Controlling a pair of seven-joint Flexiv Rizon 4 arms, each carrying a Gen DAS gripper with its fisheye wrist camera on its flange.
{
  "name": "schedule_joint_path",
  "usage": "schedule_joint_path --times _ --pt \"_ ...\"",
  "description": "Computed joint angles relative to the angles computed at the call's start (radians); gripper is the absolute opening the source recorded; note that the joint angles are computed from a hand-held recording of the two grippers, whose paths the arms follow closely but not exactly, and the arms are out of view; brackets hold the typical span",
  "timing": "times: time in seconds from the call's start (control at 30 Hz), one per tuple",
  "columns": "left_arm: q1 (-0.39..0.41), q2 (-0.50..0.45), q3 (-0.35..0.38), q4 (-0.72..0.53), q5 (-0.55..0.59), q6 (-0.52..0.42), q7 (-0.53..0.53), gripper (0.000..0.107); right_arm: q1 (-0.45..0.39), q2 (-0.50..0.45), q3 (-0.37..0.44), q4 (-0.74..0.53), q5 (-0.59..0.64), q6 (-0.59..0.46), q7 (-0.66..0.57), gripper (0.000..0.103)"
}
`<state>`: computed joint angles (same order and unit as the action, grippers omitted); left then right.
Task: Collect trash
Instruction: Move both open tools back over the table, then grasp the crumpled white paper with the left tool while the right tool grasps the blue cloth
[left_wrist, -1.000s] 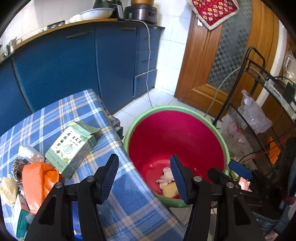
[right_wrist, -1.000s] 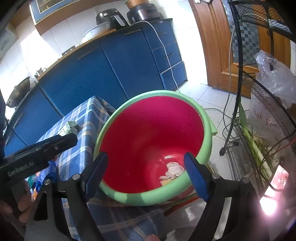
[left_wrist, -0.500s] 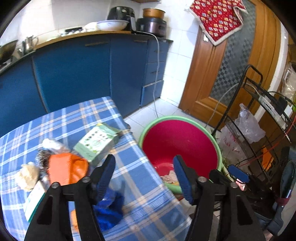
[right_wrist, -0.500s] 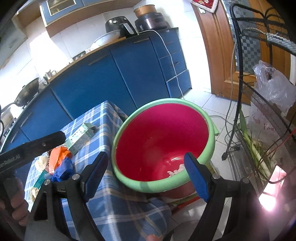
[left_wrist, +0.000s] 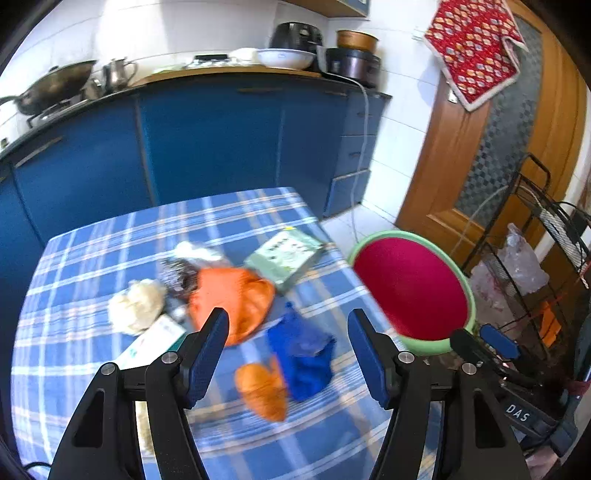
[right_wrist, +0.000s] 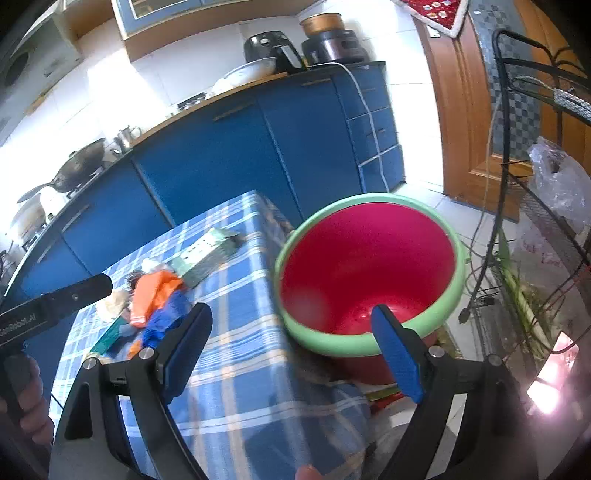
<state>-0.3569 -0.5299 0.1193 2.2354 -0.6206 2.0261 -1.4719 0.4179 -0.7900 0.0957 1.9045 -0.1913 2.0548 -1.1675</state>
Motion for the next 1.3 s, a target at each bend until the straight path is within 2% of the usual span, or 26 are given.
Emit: schedule_joint_path --times 0.43,0.63,0.9,1.3 --pt "0.077 0.046 -0.011 0.177 -0.009 0.062 -0.105 0.069 0.045 0.018 0.016 0.029 -0.016 -0.014 -0.035 0.088" --pt "0.157 0.029 -0.034 0.229 0.067 0.074 -0.191 0.069 0.074 0.018 0.014 0.031 -0.020 -0.037 -0.051 0.088" --pt "0.255 -0.005 -0.065 0.240 0.199 0.076 -0.291 0.069 0.087 0.008 0.025 0.009 -0.041 -0.095 -0.050 0.088" --pt "0.329 -0.048 -0.087 0.208 0.326 0.058 -0.371 0.069 0.083 -0.031 0.056 -0.068 -0.082 -0.192 -0.030 0.088"
